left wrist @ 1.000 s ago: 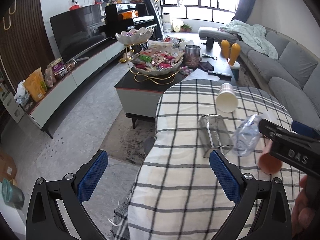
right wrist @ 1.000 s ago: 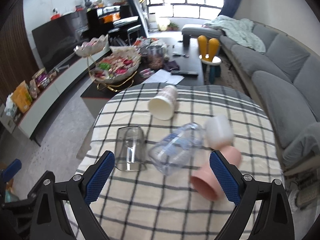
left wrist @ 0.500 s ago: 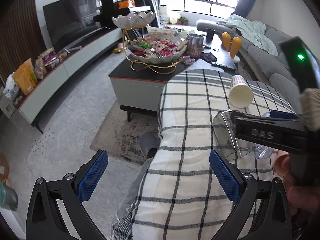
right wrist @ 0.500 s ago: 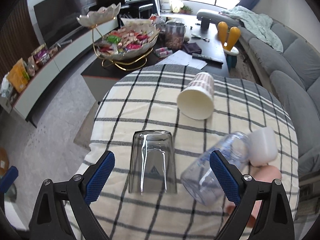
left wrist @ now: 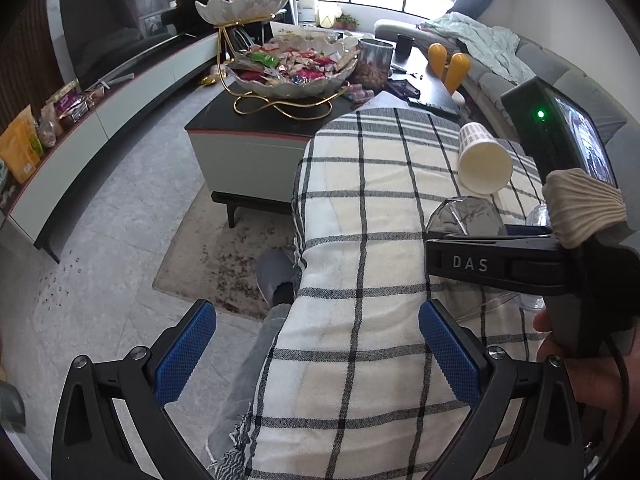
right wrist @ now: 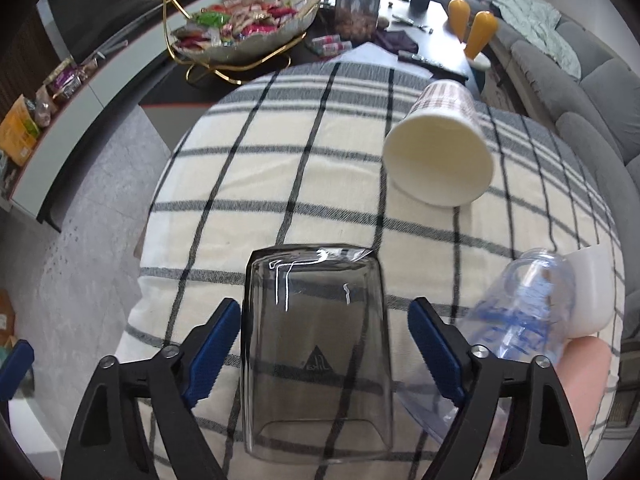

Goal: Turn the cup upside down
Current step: 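Lift the clear glass cup with the right gripper and turn it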

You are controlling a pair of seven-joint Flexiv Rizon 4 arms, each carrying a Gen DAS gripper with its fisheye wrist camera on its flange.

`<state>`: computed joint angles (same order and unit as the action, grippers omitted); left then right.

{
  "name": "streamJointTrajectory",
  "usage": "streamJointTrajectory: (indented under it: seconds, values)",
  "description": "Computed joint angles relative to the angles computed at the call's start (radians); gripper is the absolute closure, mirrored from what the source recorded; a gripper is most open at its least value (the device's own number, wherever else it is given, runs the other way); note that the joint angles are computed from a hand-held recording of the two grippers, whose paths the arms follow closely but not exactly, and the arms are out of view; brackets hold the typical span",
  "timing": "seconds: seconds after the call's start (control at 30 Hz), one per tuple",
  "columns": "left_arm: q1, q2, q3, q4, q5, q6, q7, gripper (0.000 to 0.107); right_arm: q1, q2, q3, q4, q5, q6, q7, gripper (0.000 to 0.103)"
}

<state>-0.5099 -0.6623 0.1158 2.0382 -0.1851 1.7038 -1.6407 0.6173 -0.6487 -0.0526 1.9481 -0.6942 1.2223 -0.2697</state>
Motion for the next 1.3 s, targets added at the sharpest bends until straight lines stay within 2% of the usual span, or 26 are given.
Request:
streamJointTrajectory:
  seconds: [0.07, 0.1, 0.3, 0.37, 0.5, 0.6, 0.83, 1.0, 1.13, 1.23, 1.3]
  values:
    - [0.012, -0.004, -0.013, -0.001, 0.003, -0.005, 0.004, 0.004, 0.015, -0.001, -0.016, -0.002, -0.021, 0.0, 0.005, 0.026]
    - [0.013, -0.006, -0.014, -0.004, 0.003, -0.006, 0.004, 0.004, 0.019, -0.001, -0.021, -0.003, -0.03, -0.001, 0.008, 0.035]
    - [0.004, 0.001, -0.004, 0.002, 0.004, -0.004, -0.005, 0.004, 0.014, 0.001, -0.025, 0.006, -0.044, 0.027, 0.022, 0.036]
    - [-0.002, 0.008, 0.002, 0.011, 0.004, 0.0, -0.009, 0.004, 0.033, 0.016, -0.054, 0.027, -0.072, 0.053, 0.058, 0.036]
    - [-0.041, 0.033, 0.038, 0.031, 0.004, 0.003, -0.019, 0.004, 0.084, 0.073, -0.138, 0.086, -0.193, 0.101, 0.171, 0.036]
    - [-0.077, 0.057, 0.069, 0.048, 0.005, 0.009, -0.027, 0.004, 0.089, 0.131, -0.161, 0.129, -0.299, 0.115, 0.266, 0.036]
    - [-0.222, 0.129, 0.176, 0.109, -0.002, 0.024, -0.05, 0.004, 0.031, 0.281, -0.103, 0.254, -0.432, 0.108, 0.402, 0.036]
    - [-0.367, 0.164, 0.276, 0.145, -0.009, 0.017, -0.069, 0.004, -0.035, 0.367, -0.009, 0.362, -0.425, 0.098, 0.44, 0.036]
    - [-0.518, 0.177, 0.388, 0.163, 0.001, -0.022, -0.109, 0.004, -0.087, 0.41, 0.063, 0.447, -0.418, 0.102, 0.481, 0.036]
    - [-0.594, 0.18, 0.442, 0.173, 0.034, -0.05, -0.158, 0.004, -0.125, 0.42, 0.113, 0.499, -0.413, 0.11, 0.518, 0.036]
    - [-0.615, 0.18, 0.453, 0.175, 0.056, -0.066, -0.187, 0.004, -0.144, 0.419, 0.142, 0.523, -0.406, 0.109, 0.54, 0.036]
